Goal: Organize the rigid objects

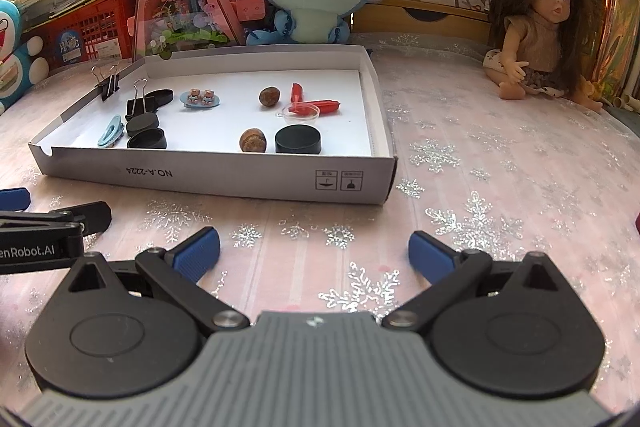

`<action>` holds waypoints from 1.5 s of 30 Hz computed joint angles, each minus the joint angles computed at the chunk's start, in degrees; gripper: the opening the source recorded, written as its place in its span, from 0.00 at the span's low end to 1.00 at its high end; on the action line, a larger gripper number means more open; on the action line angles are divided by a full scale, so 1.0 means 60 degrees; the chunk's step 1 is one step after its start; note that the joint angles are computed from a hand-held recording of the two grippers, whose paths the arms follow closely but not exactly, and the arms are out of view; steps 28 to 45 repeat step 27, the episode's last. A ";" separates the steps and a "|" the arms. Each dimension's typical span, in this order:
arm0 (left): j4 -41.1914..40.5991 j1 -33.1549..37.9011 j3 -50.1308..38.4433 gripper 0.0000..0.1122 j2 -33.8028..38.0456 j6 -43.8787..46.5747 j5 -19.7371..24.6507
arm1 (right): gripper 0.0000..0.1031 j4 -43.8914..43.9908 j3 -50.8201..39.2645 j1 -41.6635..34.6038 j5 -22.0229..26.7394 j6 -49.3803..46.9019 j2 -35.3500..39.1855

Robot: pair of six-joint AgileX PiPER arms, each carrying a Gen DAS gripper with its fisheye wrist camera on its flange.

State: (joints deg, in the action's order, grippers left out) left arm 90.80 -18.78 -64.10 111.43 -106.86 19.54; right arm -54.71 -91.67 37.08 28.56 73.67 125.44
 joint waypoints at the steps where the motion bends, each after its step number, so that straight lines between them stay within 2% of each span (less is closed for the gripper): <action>1: 0.0004 -0.0003 0.0002 0.92 0.0000 -0.0005 0.0002 | 1.00 0.0008 -0.0003 0.0000 -0.0004 0.0000 0.0001; 45: 0.0089 0.0029 0.0011 0.92 0.0004 -0.0113 -0.0026 | 1.00 0.0017 -0.0004 -0.0004 -0.0008 -0.0009 0.0000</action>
